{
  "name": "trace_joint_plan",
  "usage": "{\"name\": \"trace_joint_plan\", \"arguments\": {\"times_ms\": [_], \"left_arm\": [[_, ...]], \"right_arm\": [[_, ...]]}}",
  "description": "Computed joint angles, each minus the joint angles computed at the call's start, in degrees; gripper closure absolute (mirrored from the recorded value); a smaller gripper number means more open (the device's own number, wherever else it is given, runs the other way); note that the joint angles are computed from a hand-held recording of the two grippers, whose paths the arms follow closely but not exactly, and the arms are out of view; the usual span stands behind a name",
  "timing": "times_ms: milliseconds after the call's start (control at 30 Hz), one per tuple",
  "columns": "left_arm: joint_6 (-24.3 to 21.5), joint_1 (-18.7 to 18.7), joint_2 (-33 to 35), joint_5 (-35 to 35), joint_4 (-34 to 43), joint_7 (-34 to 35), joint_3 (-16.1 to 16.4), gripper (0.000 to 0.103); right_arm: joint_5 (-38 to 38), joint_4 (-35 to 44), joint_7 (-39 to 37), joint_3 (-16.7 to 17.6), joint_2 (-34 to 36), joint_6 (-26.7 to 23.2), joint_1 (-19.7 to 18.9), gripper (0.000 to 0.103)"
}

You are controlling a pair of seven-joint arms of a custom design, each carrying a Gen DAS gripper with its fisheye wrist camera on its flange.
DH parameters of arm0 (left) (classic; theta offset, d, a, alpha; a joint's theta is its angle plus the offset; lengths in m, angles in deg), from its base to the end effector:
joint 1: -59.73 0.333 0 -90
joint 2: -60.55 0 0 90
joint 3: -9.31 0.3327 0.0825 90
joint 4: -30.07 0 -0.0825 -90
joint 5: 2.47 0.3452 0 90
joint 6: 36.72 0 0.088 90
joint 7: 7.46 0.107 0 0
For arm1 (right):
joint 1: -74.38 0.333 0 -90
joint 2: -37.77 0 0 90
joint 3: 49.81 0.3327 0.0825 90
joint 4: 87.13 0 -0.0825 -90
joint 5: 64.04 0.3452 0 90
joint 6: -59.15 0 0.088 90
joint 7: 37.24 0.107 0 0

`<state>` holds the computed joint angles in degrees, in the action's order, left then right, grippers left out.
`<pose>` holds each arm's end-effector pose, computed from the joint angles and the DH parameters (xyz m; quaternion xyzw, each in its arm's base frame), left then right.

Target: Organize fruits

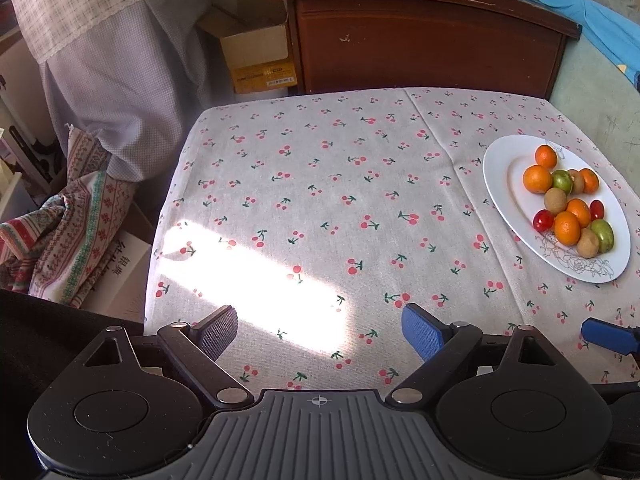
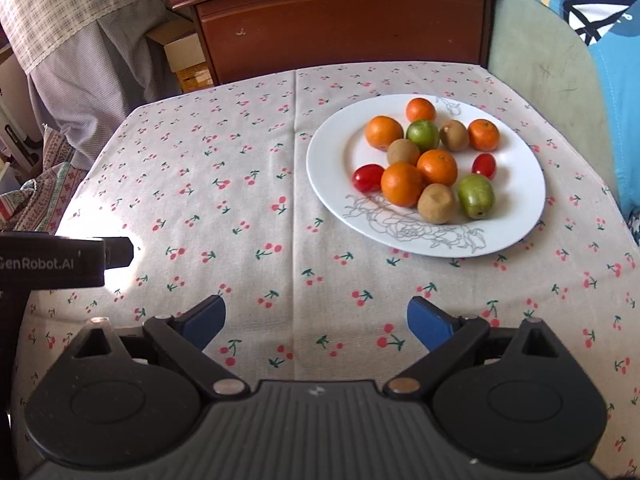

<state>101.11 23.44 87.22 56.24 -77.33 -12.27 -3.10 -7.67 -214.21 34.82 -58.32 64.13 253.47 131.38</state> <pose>0.4266 -0.4577 0.3191 -0.6992 0.6470 -0.1766 0.2476 0.4261 0.3486 0.2856 -0.7200 0.6127 -0.1378 0.2952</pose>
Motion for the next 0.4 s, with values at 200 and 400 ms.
{"name": "trace_joint_plan", "arguments": {"times_ms": [200, 400], "left_arm": [[2.3, 1.1, -0.4, 0.4, -2.2, -2.1, 0.4, 0.012], [3.6, 1.5, 0.2, 1.2, -2.6, -2.8, 0.7, 0.012]], "right_arm": [[-4.0, 0.1, -3.6, 9.5, 2.8, 9.0, -6.8, 0.005], [-7.6, 0.5, -6.6, 15.7, 5.7, 15.8, -12.0, 0.0]]}}
